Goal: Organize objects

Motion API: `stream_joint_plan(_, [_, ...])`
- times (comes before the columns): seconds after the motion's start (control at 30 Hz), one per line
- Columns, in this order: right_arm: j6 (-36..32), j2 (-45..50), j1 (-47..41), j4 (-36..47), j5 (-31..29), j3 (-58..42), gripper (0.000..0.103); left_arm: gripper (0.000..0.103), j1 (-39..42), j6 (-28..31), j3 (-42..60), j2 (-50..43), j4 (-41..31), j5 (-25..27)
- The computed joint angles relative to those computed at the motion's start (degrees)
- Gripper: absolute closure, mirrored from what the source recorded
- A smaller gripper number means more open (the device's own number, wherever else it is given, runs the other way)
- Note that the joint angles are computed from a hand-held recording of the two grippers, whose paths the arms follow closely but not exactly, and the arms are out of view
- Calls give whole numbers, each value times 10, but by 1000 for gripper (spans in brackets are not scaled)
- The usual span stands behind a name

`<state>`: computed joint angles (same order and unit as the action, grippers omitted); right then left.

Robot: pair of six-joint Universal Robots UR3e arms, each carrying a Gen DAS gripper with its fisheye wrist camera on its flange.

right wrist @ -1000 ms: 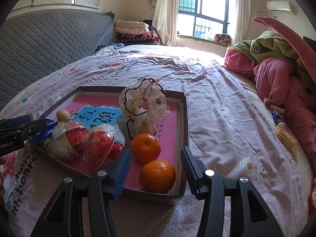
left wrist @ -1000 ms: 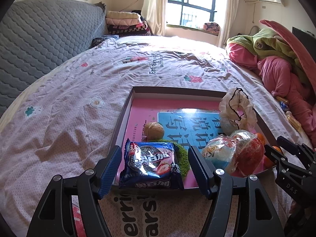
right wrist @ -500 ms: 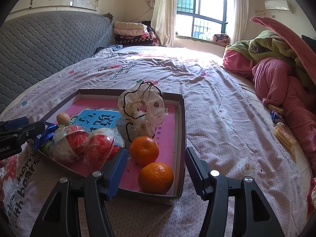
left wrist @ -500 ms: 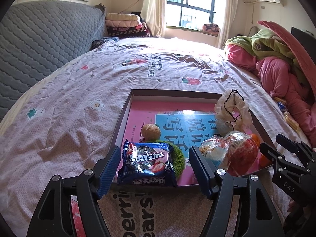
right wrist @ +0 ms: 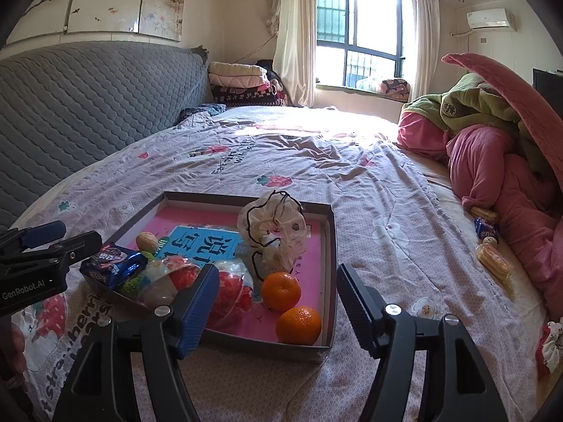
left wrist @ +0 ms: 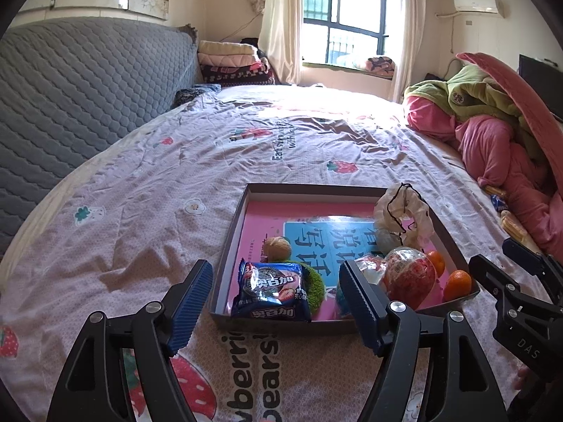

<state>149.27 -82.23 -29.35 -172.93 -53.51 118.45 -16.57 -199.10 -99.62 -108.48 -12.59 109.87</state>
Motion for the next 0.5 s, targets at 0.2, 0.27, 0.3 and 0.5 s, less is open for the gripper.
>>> stream_joint_plan(0.2, [-23, -63, -10, 23, 4, 58, 29, 27, -13, -9, -63, 42, 12, 19])
stream_joint_plan(0.27, [-31, -80, -13, 32, 4, 76, 29, 27, -19, -20, -77, 50, 9, 27])
stream_joint_plan(0.3, [-34, -87, -15, 35, 4, 84, 28, 27, -18, -24, -87, 55, 11, 23])
stream_joint_plan(0.5, [-50, -136, -28, 44, 0, 141, 28, 26, -29, -44, -140, 71, 30, 25])
